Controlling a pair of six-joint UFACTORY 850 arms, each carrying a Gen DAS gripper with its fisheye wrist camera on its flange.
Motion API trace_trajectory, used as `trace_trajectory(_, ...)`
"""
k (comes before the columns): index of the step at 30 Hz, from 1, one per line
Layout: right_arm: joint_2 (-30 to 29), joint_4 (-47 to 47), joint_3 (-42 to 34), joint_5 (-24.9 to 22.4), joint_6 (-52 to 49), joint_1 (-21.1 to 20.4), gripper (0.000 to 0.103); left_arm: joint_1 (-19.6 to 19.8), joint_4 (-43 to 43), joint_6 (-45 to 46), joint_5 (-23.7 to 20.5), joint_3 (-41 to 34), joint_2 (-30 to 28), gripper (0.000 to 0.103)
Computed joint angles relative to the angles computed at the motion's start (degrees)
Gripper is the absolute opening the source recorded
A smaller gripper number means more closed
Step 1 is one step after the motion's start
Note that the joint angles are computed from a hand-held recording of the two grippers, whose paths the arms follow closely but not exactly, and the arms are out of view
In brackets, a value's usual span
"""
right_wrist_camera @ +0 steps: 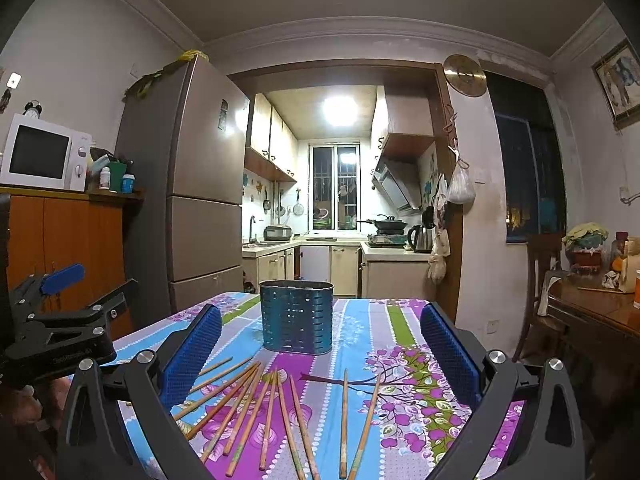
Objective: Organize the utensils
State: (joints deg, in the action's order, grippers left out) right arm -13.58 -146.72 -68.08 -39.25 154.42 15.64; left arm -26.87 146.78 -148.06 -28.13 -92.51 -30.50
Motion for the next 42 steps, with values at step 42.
trace_trajectory(42,-1.1,0.4,-1.4,1.6,-2.6,-0.2,0.1,1.6,-5.6,5.1,12.4,-7.2,-4.0,0.098)
